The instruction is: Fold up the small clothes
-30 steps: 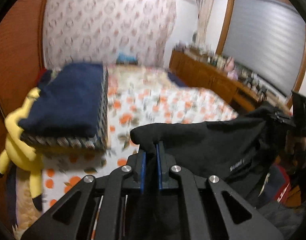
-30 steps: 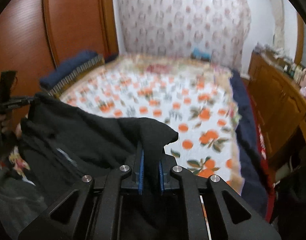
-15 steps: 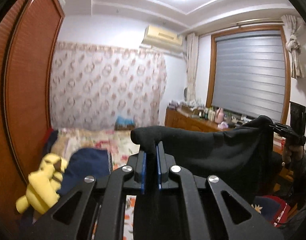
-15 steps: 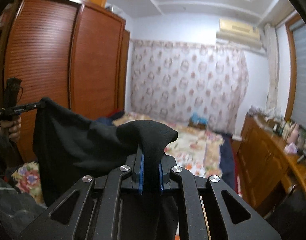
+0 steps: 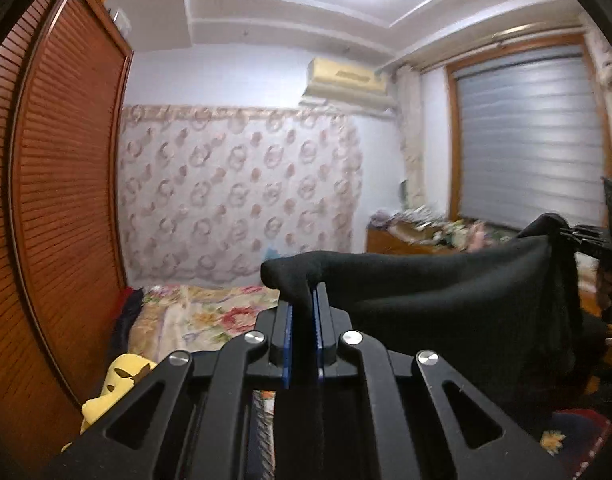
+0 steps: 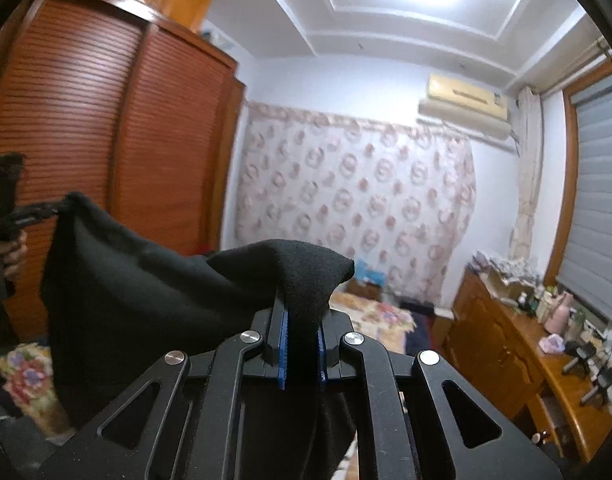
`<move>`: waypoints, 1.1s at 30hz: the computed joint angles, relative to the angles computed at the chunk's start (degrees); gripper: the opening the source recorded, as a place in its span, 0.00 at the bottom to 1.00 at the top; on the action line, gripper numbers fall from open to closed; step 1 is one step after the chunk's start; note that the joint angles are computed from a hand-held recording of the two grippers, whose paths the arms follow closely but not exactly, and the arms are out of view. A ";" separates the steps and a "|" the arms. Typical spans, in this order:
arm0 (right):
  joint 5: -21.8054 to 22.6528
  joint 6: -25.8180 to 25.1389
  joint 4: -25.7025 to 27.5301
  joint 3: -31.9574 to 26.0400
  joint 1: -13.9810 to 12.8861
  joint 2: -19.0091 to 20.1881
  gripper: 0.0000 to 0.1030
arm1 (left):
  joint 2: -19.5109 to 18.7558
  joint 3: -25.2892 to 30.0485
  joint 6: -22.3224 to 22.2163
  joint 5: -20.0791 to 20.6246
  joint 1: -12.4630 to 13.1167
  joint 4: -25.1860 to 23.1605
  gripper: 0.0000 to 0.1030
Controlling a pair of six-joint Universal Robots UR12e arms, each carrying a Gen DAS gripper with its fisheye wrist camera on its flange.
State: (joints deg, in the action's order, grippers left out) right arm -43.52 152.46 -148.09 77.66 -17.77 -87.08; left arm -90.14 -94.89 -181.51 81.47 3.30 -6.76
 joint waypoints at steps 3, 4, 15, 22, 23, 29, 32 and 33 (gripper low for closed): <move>-10.58 0.20 2.95 -6.90 4.34 6.77 0.09 | -6.02 5.15 1.57 3.92 -0.49 -5.07 0.11; -13.41 -0.37 5.65 -9.47 5.51 9.35 0.11 | -7.39 6.25 1.36 4.60 -0.57 -7.33 0.11; -30.48 -1.04 17.52 -10.74 9.54 18.15 0.31 | -7.22 0.09 6.08 1.65 -2.49 -14.03 0.45; -26.18 -2.77 16.20 -1.06 6.51 12.56 0.31 | -5.09 -4.13 4.27 -0.43 -3.67 -15.67 0.46; -25.36 -2.82 16.37 0.17 5.96 11.88 0.31 | -4.85 -4.96 4.42 -0.62 -3.99 -15.98 0.46; -22.98 -4.32 15.65 9.22 2.66 6.36 0.34 | -4.88 -7.04 4.12 -2.15 -5.22 -19.52 0.46; -23.70 -4.70 14.75 12.75 1.51 4.35 0.34 | -5.16 -7.53 4.17 -1.93 -5.89 -20.60 0.46; -23.66 -4.88 14.61 13.81 1.04 3.72 0.34 | -5.20 -7.70 4.12 -1.99 -5.90 -20.80 0.46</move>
